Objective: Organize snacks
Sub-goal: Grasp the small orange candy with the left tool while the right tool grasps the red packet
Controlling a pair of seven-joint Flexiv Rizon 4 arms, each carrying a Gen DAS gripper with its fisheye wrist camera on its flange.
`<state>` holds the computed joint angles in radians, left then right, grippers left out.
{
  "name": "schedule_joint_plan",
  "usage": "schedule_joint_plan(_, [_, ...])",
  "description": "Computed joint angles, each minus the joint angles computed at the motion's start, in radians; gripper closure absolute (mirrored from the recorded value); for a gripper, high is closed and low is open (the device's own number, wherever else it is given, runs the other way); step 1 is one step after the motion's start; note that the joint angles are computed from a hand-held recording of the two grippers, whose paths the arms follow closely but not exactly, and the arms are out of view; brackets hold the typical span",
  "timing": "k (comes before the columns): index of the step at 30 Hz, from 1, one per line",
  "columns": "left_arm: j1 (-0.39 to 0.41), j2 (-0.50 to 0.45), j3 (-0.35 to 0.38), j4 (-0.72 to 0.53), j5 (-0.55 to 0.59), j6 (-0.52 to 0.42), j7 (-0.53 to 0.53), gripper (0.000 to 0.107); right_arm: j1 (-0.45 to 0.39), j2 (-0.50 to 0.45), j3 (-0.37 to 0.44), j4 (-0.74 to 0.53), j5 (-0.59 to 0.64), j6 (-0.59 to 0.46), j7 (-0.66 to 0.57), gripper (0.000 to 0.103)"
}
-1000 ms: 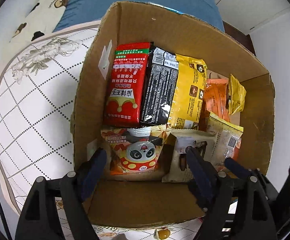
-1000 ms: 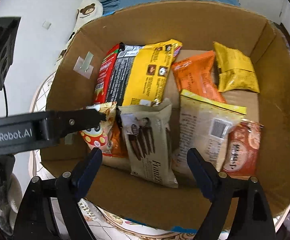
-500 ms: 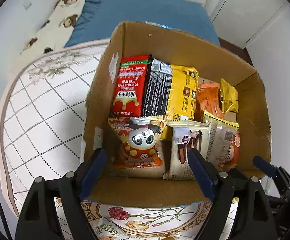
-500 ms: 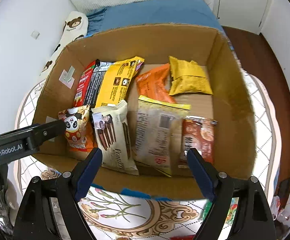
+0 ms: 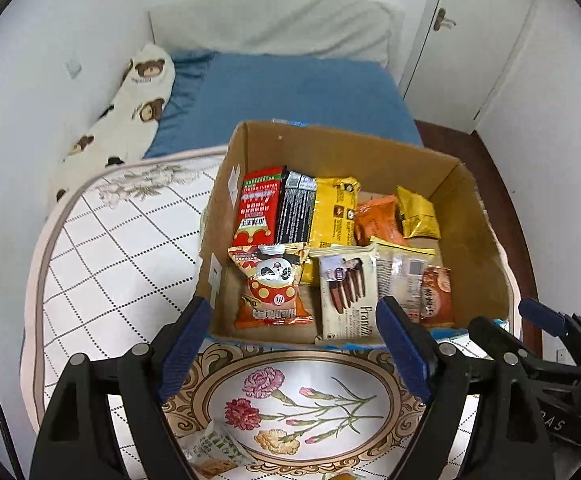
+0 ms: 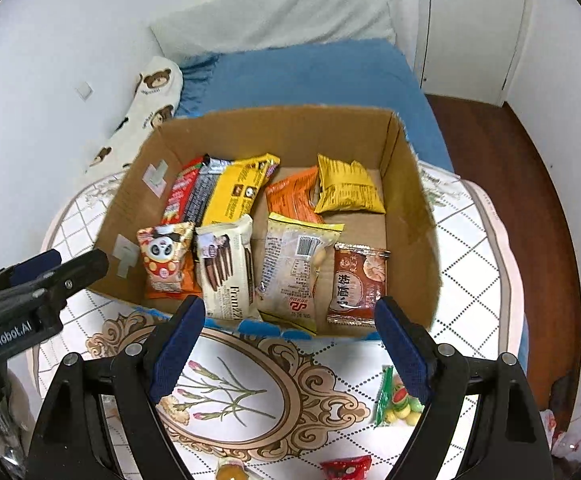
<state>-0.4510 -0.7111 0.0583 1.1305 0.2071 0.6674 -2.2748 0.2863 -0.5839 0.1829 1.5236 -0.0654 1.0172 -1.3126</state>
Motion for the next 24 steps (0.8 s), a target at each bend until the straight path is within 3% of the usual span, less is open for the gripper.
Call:
schedule_joint_plan(11, [-0.074,0.137,0.025,0.114,0.131,0.074,-0.110,0.023,0.016,0.177,-0.031,0.209,-0.071,0.186,0.065,0.014])
schedule_joint_plan(22, [-0.087,0.217,-0.004,0.208,0.188,0.071,-0.185,0.022,-0.035,0.275,0.026,0.315,0.019,0.186,0.046,0.014])
schedule_joint_plan(24, [-0.089,0.218,-0.009,0.228,0.191,0.048,-0.189,0.022,-0.042,0.271,0.026,0.328,0.040,0.161,0.047,0.010])
